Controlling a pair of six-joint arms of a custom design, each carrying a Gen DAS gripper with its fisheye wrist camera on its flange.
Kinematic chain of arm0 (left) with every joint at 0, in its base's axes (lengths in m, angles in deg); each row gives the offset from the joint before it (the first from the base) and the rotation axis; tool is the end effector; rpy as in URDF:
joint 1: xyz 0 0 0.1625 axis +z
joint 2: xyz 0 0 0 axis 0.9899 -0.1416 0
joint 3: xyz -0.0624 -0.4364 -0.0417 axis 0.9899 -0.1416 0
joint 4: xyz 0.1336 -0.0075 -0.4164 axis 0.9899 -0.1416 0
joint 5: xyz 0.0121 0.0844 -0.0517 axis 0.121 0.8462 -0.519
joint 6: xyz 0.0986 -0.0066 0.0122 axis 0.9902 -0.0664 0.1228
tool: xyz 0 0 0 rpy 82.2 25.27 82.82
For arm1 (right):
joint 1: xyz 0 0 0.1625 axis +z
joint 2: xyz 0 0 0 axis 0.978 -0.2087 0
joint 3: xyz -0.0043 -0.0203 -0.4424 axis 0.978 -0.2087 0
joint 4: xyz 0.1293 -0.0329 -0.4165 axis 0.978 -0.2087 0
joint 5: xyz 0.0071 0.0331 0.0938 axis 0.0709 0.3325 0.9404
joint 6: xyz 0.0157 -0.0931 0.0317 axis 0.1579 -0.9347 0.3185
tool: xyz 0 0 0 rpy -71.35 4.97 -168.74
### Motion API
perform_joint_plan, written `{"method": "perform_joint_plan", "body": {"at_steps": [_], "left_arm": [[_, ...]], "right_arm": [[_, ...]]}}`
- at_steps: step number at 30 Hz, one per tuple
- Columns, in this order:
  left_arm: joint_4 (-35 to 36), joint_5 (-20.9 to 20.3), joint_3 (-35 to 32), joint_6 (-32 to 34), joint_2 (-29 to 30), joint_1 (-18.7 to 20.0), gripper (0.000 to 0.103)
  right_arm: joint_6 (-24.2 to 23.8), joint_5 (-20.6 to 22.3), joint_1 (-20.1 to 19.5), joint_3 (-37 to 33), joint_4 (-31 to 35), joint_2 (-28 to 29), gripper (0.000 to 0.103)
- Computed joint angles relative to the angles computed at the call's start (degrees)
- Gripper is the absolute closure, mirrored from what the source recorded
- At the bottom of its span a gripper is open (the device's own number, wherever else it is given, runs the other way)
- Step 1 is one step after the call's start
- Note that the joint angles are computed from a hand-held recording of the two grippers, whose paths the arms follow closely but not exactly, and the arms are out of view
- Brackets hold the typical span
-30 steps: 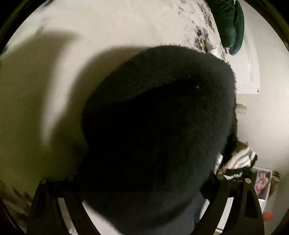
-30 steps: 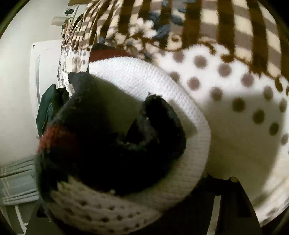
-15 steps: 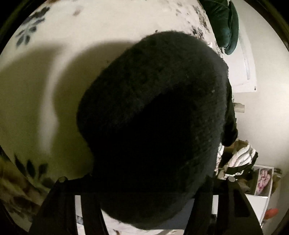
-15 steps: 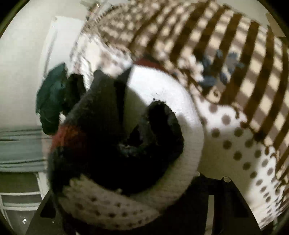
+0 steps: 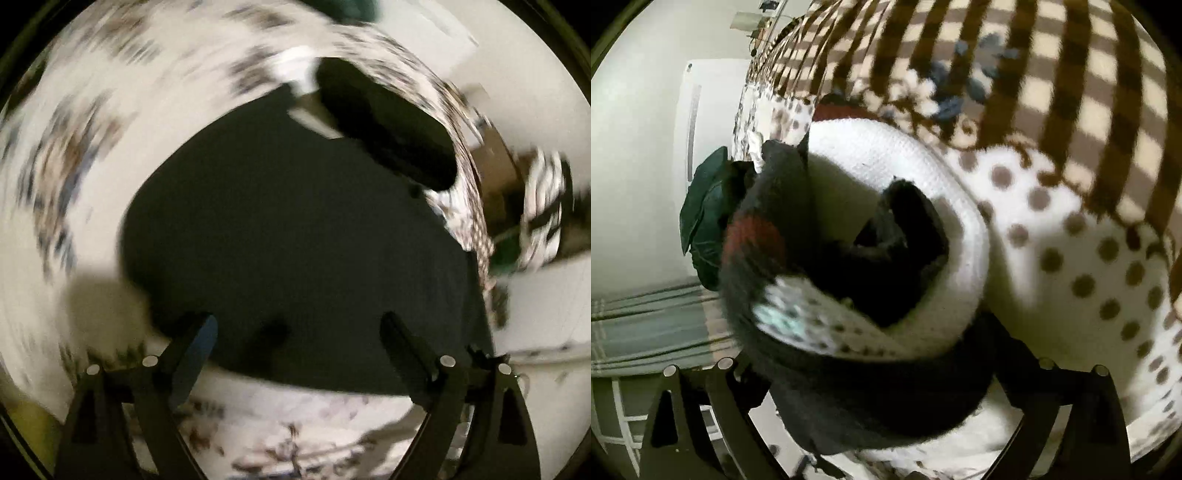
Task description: Fold small clothes
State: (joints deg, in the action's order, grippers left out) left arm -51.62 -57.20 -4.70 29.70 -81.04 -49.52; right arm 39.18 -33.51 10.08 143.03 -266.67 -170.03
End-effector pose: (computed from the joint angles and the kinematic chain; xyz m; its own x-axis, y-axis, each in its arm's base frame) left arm -0.4170 -0.4708 0.4406 -0.9161 0.0491 -0.3980 0.1453 0.9657 -0.2152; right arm 0.0975 -0.3926 0.2314 -0.5816 0.6853 -0.4384 0.7745 0.3016 -0.5561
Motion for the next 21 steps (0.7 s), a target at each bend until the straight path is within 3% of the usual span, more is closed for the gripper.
{"method": "perform_joint_plan", "body": {"at_steps": [2, 5, 9, 12, 21], "left_arm": [[-0.62, 1.04, -1.22, 3.9, 3.22, 0.22, 0.013], [-1.94, -0.82, -1.78, 7.92, 7.82, 2.32, 0.013], [1.26, -2.87, -0.68, 7.37, 11.38, 5.0, 0.013], [-0.11, -1.92, 0.83, 9.57, 11.27, 4.5, 0.002], [2.59, 2.58, -0.43, 3.87, 13.72, 3.67, 0.0]], "right_arm": [[0.6, 0.37, 0.09, -0.17, -1.79, 1.4, 0.002], [0.85, -0.32, 0.36, -1.3, -3.35, 3.23, 0.002], [1.58, -1.06, -0.71, -2.09, -4.97, 5.08, 0.002], [1.42, 1.2, -2.97, -1.12, -7.11, 5.52, 0.002], [0.71, 2.38, -4.29, -2.11, -5.07, 5.35, 0.003]]}}
